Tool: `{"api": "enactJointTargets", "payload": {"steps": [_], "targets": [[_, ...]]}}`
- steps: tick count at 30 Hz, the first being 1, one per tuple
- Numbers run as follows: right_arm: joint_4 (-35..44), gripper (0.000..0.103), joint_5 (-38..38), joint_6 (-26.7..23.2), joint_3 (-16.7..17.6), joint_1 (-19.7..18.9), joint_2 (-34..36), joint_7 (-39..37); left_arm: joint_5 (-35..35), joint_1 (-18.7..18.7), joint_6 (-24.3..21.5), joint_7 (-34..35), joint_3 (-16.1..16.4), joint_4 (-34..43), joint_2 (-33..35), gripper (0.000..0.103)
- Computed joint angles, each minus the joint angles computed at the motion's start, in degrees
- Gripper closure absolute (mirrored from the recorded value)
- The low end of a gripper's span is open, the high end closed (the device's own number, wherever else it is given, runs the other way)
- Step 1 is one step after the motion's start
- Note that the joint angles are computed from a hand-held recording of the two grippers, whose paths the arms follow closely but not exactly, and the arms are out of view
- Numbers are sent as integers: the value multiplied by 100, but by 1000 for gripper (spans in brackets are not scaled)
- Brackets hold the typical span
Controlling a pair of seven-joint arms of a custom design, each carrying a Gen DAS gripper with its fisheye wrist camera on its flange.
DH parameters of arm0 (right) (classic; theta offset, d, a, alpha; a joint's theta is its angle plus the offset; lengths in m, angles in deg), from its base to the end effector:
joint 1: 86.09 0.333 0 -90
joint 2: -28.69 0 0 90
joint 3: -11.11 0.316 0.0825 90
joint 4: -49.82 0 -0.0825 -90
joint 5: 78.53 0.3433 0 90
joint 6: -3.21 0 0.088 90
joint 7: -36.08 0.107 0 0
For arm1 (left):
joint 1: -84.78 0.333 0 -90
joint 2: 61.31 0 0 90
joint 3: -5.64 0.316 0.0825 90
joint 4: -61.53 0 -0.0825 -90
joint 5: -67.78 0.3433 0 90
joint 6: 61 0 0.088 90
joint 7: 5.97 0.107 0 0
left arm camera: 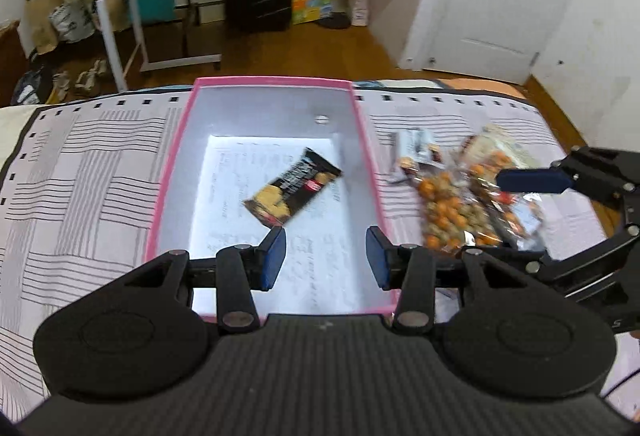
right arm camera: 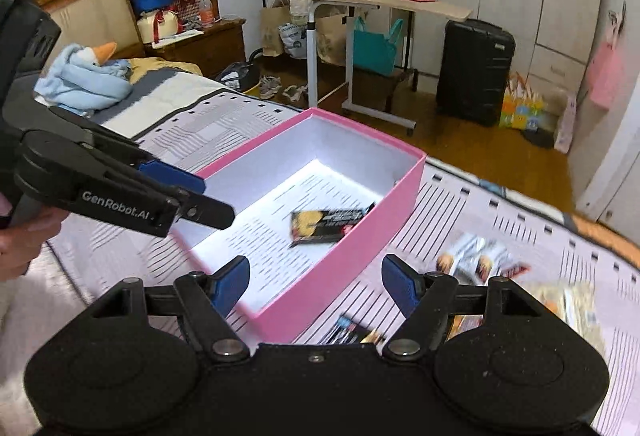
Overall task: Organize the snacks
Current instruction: 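Move the open left gripper back to the second black cracker packet, then close the left gripper on the second black NB cracker packet and lift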
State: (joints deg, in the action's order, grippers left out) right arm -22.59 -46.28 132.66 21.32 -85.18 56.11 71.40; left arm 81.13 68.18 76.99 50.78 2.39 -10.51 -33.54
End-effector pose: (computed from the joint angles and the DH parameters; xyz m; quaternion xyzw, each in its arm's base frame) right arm 0.6898 0.1174 0.5577 -0.8671 0.3230 -0.1130 0.3620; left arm 0.6698 -0.2288 0.5678 -0.7074 0.6208 -0.2802 0.1888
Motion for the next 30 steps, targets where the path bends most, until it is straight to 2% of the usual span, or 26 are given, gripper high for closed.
{"api": "enactJointTargets", "payload": {"steps": [3,9,12,15,17,20,25,30], "targets": [[-695,27,172,252,-9,-64,-400,-185,139,-110,215,-164,15,-393,-262,62],[-1826,27,560,712,-122,-51,-878,-537,555,-272,1041,-736,15,-1449,-774,63],[-2145,27,723,921,-165,-13,-901,-600,303,-164,1469,-698,-161,-1881,-869,64],[-2393,27,910,1161,-131,-13,-838,-848,113,-168,1838,-780,-188,-2226,-888,64],[-2496,27,1014,1293,-93,-10,-753,-969,106,-236,1856,-781,-163,-2310,-841,64],[-2680,27,1057,1745,-21,36,-612,-1170,-16,-271,1936,-705,-187,-2422,-744,64],[-2840,27,993,2204,140,31,-414,-1242,-735,-68,2075,-129,-458,-2420,-402,64],[-2939,27,1131,2759,418,-74,-221,-1392,-1173,-160,2003,-63,-349,-2146,58,64]]}}
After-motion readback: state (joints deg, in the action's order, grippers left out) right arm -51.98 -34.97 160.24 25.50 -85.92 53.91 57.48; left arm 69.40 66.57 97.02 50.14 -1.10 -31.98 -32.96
